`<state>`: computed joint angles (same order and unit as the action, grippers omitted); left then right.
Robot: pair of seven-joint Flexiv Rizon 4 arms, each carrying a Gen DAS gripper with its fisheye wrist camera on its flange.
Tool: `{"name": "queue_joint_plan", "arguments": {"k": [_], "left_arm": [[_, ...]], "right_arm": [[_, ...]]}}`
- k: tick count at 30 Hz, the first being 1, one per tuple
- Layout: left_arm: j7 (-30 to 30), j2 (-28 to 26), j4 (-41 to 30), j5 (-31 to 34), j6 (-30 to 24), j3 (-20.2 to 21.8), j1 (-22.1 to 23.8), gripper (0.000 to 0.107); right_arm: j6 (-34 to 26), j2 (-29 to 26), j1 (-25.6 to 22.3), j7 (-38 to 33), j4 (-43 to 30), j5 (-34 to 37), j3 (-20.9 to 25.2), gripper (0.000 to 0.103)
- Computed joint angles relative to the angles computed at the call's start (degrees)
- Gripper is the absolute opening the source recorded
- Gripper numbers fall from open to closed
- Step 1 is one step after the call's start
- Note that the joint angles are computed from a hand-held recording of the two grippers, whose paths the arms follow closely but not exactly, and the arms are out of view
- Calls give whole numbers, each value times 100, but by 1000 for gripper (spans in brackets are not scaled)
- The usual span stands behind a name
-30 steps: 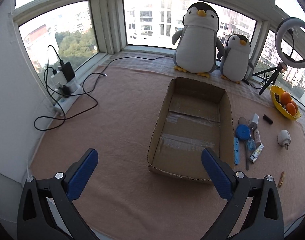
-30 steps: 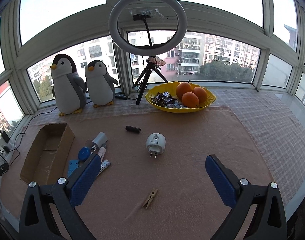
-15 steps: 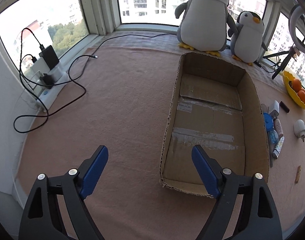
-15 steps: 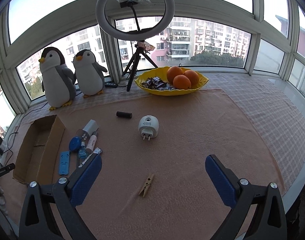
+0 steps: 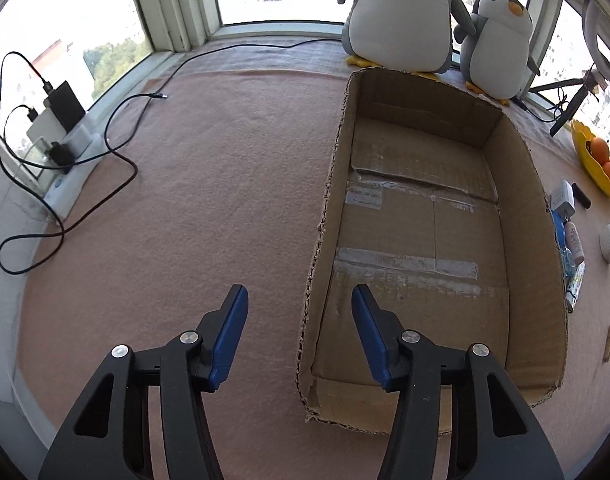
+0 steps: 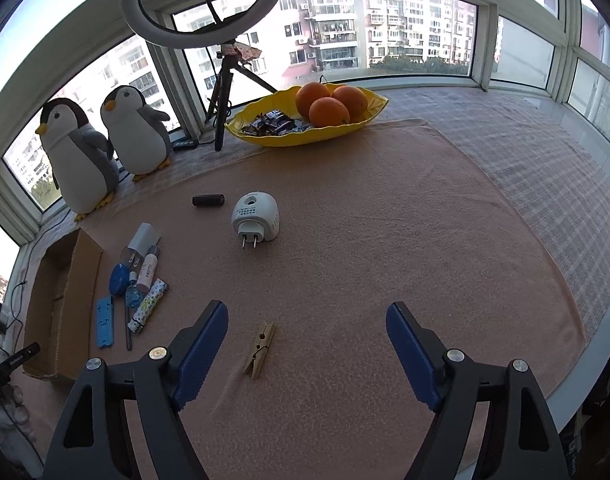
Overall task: Organize rigid objects
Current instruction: 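Move the right gripper to the wooden clothespin and close on it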
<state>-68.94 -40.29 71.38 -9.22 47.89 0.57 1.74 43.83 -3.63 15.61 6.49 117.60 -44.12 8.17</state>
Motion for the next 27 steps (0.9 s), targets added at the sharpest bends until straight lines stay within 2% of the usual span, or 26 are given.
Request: {"name": "queue_joint_plan", "arguments": {"k": [6, 9, 13, 16, 22, 27], "left_arm": [[-15, -65, -40, 76, -116, 30, -36, 44], [24, -95, -46, 64, -164, 6, -18, 44], [39, -125, -25, 78, -183, 11, -27, 42], [45, -106, 40, 90, -82, 14, -37, 42], [111, -110, 26, 112, -91, 15, -40, 42], [102, -113, 29, 76, -98, 4, -32, 42]], "right_arm": [[646, -510, -18, -582, -181, 764, -68, 53], [858, -744, 13, -878, -286, 1152, -112, 48], [768, -982, 94, -1222, -467, 1478, -169, 48], [663, -1114, 132, -1432, -592, 1722, -194, 41], [585, -1314, 170, -1756, -749, 2043, -224, 38], [532, -1419, 219, -1894, -816, 2198, -244, 29]]}}
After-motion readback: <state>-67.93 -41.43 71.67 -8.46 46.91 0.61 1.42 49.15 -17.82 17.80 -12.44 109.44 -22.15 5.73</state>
